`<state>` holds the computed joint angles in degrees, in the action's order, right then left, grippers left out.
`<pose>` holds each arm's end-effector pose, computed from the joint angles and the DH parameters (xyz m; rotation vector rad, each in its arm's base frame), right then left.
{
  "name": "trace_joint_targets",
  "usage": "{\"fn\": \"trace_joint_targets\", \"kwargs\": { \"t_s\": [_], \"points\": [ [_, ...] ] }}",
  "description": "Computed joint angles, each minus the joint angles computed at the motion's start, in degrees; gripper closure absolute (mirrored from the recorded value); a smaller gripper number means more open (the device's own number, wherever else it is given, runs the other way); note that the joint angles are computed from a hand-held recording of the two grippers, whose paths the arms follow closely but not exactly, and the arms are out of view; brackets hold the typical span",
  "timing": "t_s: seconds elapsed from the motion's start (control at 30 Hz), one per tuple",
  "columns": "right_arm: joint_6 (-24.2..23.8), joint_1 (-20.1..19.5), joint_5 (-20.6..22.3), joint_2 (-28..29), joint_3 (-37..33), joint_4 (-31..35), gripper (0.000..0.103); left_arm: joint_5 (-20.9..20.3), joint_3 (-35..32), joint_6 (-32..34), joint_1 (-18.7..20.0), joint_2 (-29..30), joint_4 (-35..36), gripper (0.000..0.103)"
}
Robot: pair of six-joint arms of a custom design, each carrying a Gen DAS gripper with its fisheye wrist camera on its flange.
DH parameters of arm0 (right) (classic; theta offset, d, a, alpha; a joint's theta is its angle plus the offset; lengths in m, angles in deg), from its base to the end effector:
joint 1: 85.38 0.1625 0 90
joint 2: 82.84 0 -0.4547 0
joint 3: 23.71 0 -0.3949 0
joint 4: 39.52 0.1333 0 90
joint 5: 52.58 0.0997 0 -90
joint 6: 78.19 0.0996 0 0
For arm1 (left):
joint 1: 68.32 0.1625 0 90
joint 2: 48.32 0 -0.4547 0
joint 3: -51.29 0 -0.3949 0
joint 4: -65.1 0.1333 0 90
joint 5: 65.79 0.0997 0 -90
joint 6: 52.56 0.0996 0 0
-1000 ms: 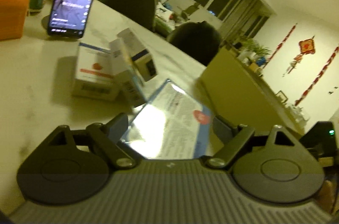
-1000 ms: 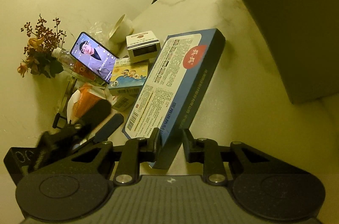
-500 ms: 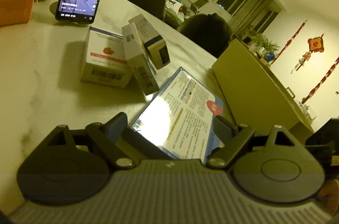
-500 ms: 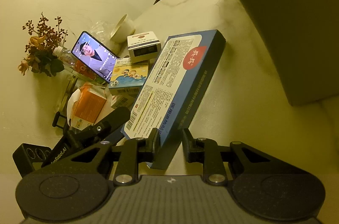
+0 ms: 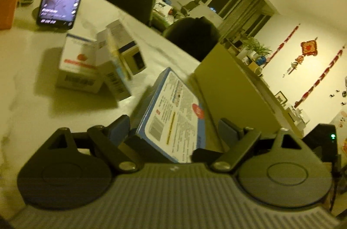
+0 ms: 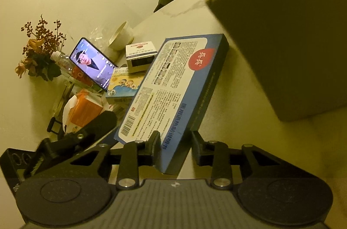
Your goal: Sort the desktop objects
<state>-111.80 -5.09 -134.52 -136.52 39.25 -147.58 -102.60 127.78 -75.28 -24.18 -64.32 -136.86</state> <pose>0.0148 -0.7864 0.3829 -0.6483 2.9836 -0.2972 -0.3830 -0.6685 -0.0150 -0.0847 2.4276 -1.6064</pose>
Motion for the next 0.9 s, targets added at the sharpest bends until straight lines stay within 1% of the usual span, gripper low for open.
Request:
{"fn": "trace_joint_targets", "kwargs": {
  "t_s": [0.17, 0.43, 0.7, 0.73, 0.77, 0.8, 0.83, 0.87, 0.9],
  "points": [
    [0.2, -0.1, 0.1, 0.0, -0.1, -0.1, 0.063, 0.2, -2.1, 2.0, -0.2, 0.8, 0.7, 0.015],
    [0.8, -0.3, 0.5, 0.1, -0.6, 0.6, 0.061, 0.3, -3.5, 3.9, -0.4, 1.3, 1.7, 0.015],
    [0.8, -0.4, 0.5, 0.0, -0.9, 0.8, 0.057, -1.4, -4.4, 6.0, -0.5, 1.7, 0.5, 0.014],
    [0.9, -0.4, 0.5, 0.0, -0.9, 0.9, 0.056, -2.7, -4.3, 6.4, -0.3, 1.6, 0.4, 0.020],
    [0.9, -0.4, 0.5, 0.0, -1.0, 0.9, 0.056, -6.4, -3.4, 5.1, 0.2, 0.9, 0.6, 0.025],
    [0.9, -0.4, 0.6, 0.1, -1.3, 1.4, 0.056, -11.0, -2.8, 3.1, 1.0, 0.5, 0.5, 0.027],
    [0.9, -0.5, 0.9, 0.4, -2.0, 3.0, 0.058, -13.2, -3.3, 1.9, 1.4, 0.7, 1.0, 0.027],
    [0.9, -0.6, 1.4, 0.9, -3.0, 5.4, 0.059, -13.0, -4.5, 3.2, 1.3, 1.3, 2.3, 0.026],
    [0.9, -0.6, 1.7, 1.2, -3.8, 7.3, 0.059, -11.3, -5.9, 4.6, 0.9, 1.9, 3.7, 0.026]
  ]
}}
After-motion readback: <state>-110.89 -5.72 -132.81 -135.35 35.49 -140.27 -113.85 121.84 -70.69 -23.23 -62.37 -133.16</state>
